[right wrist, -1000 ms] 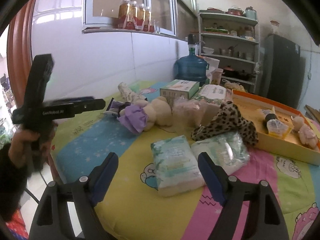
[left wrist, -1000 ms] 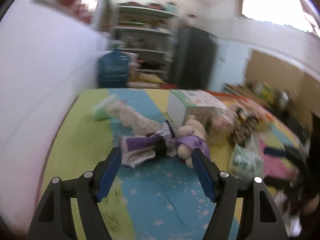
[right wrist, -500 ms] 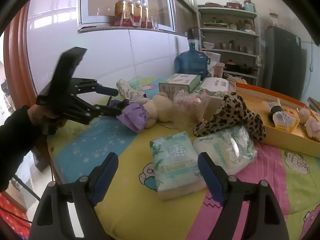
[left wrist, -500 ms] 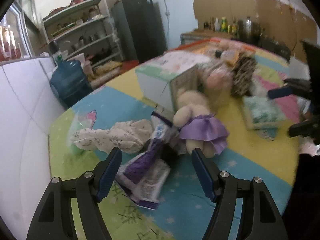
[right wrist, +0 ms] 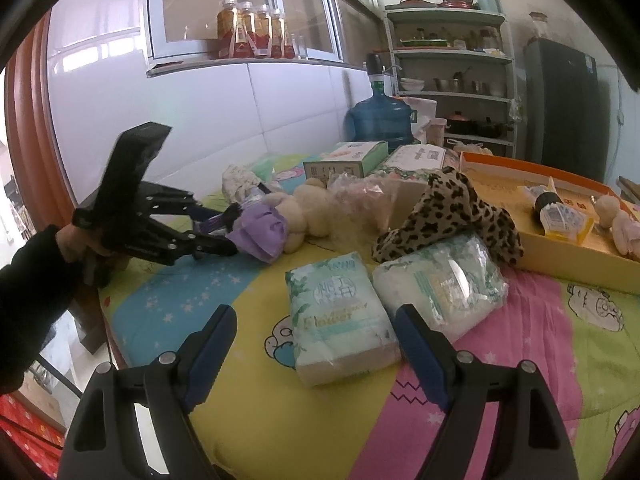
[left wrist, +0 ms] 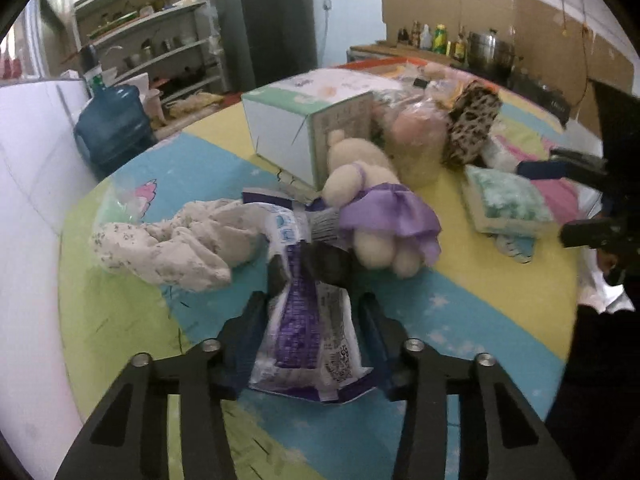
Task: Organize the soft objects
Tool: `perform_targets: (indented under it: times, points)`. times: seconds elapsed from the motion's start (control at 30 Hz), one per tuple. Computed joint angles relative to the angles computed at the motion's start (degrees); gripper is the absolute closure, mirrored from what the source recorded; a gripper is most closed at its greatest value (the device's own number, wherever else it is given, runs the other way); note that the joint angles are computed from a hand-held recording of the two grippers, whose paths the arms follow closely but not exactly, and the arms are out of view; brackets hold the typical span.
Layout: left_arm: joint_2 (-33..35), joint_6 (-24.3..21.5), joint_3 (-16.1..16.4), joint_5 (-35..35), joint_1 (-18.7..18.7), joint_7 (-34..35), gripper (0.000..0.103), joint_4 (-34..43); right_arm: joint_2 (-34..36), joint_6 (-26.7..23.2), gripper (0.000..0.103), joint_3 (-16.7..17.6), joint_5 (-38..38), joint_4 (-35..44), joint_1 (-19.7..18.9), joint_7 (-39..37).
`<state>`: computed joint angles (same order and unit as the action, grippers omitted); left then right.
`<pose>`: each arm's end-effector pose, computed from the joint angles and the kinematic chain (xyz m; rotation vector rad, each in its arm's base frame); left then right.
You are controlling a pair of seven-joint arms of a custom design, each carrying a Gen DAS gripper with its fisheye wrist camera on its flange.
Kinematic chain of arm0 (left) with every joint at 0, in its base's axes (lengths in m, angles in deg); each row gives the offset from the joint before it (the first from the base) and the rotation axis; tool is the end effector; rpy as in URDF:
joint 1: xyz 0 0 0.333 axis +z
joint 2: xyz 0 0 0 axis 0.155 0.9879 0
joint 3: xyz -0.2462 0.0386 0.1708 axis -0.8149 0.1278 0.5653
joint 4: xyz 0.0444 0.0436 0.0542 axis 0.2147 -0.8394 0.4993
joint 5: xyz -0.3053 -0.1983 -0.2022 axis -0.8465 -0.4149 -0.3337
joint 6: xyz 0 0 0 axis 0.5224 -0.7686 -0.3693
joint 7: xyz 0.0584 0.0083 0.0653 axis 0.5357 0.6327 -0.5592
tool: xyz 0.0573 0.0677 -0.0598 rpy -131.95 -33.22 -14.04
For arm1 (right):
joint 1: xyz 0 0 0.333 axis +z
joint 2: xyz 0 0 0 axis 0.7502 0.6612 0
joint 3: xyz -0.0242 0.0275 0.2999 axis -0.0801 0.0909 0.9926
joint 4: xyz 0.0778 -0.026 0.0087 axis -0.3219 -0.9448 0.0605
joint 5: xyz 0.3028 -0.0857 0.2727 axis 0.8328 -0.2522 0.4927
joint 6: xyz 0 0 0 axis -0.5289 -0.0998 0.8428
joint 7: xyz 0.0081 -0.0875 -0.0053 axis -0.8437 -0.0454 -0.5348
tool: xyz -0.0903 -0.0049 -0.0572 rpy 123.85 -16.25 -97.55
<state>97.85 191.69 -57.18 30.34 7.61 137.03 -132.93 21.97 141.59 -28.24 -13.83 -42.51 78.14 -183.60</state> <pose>0.7641 -0.2184 0.3853 -0.5112 2.7555 -0.9991 0.5365 0.3754 0.3736 -1.5221 1.6495 -0.7229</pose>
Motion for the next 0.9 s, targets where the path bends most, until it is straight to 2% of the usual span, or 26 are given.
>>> perform_targets:
  times: [0.1, 0.27, 0.37, 0.5, 0.63, 0.73, 0.77, 0.8, 0.83, 0.9]
  points:
    - [-2.23, 0.58, -1.29, -3.79, 1.92, -1.16, 0.067, -3.84, 0.26, 0.0, 0.021, -0.06, -0.27, 0.29, 0.09, 0.43]
    - [-9.2, 11.13, -3.7, -14.05, 4.8, -1.01, 0.068, -16.67, 0.31, 0.81, 0.021, -0.16, -2.09, -0.01, -0.07, 2.0]
    - [-13.25, 16.78, -6.04, -23.08, 6.96, 1.32, 0.068, -23.52, 0.47, 1.08, 0.022, -0.13, -2.4, 0.02, -0.38, 3.01]
    - [-17.35, 24.56, -7.78, -36.3, 8.06, 5.13, 0.068, -29.35, 1.31, 0.28, 0.022, 0.17, 1.99, 0.98, -0.55, -2.95]
    - [-20.32, 26.36, -8.42, -48.85, 9.32, 11.07, 0.068, -32.54, 3.14, 1.35, 0.022, -0.28, 8.51, 2.76, -0.19, -10.6]
    - [-21.35, 26.25, -7.36, -53.93, 8.79, 14.01, 0.068, -33.02, 4.14, 1.76, 0.023, -1.34, 11.03, 4.01, 0.85, -13.85]
    - [-21.74, 26.02, -6.89, -55.11, 8.46, 14.61, 0.068, -33.29, 4.76, 1.95, 0.03, -1.55, 12.23, 4.81, 1.04, -15.39]
    - [-22.1, 25.61, -6.32, -55.84, 8.04, 14.83, 0.068, -33.55, 5.48, 1.59, 0.044, -1.75, 13.71, 5.73, 1.33, -17.14]
    - [-22.35, 25.16, -5.74, -56.38, 7.56, 15.01, 0.068, -33.7, 5.77, 0.92, 0.052, -2.12, 14.82, 6.05, 1.85, -18.16]
    - [-22.79, 24.22, -4.46, -57.03, 6.55, 15.26, 0.068, -34.1, 6.47, 0.12, 0.053, -3.08, 15.87, 6.79, 2.96, -19.01]
